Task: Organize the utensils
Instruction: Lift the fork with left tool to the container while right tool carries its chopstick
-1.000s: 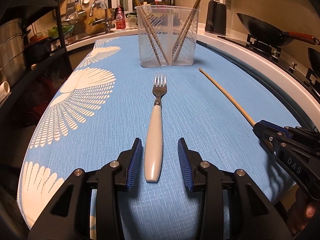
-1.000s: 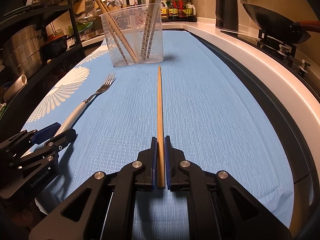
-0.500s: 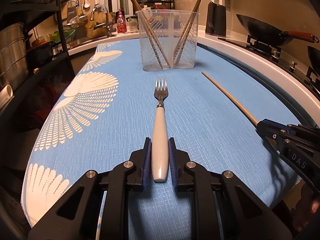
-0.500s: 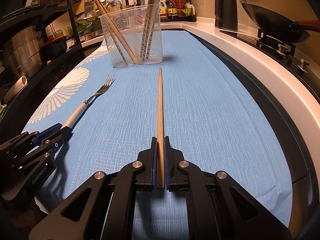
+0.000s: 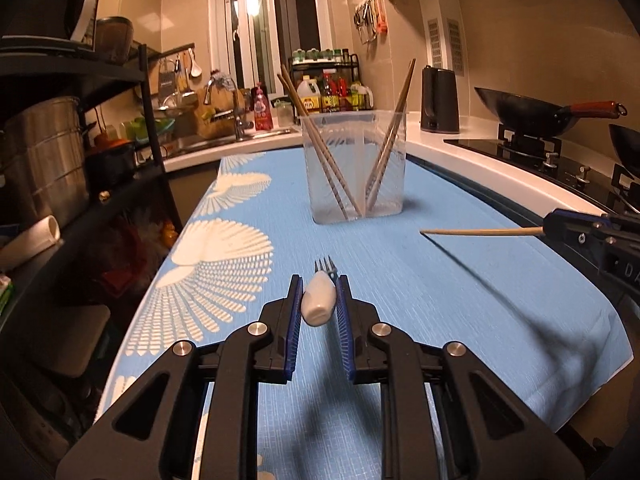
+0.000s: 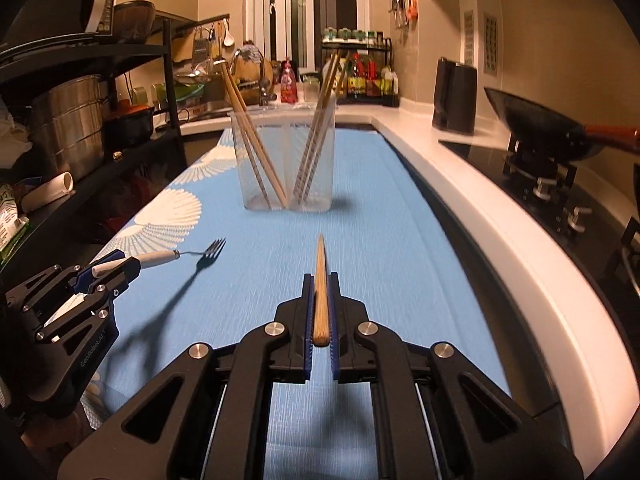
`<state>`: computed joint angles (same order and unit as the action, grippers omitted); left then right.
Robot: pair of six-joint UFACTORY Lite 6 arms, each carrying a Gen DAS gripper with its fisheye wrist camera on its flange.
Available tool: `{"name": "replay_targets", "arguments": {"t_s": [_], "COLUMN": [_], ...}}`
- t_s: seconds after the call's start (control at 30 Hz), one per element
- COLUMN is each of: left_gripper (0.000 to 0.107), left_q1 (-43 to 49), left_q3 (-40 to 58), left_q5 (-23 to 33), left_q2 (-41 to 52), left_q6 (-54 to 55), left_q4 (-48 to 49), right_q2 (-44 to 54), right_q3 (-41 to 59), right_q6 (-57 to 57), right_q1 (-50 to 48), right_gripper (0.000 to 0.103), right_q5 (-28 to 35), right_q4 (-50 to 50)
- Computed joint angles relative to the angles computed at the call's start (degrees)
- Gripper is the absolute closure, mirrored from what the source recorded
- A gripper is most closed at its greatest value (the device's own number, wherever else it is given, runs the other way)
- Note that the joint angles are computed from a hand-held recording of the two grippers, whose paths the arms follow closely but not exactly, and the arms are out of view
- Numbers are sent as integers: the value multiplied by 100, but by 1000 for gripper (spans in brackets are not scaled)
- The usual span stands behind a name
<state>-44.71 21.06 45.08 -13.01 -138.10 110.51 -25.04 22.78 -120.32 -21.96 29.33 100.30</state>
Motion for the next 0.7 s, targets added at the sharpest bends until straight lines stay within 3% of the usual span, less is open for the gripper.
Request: {"name": "replay_targets", "arguments": {"t_s": [0.13,0.33,0.57,0.7], "left_gripper": [90,90,91,91], "left_q1": [-117,83,1100,1631], "left_q3": [3,248,830,1368], "left_q5": [103,-176,-1503,-2188], "left_q2": [-250,-827,-1089,-1058], "left_q6": [317,1142,1953,3043], "left_q4": [-172,-433,-801,-1511], "right_q2": [-311,-496,-279,130], "right_q3": [90,501,1141,1816], "right_q6": [393,1085,1617,2194], "right_q1": [-211,-520,-506,-316], "right_gripper": [96,97,97,96], "right_q5": [218,642,835,873], "right_q4": [-414,-987,-1308,-1682]}}
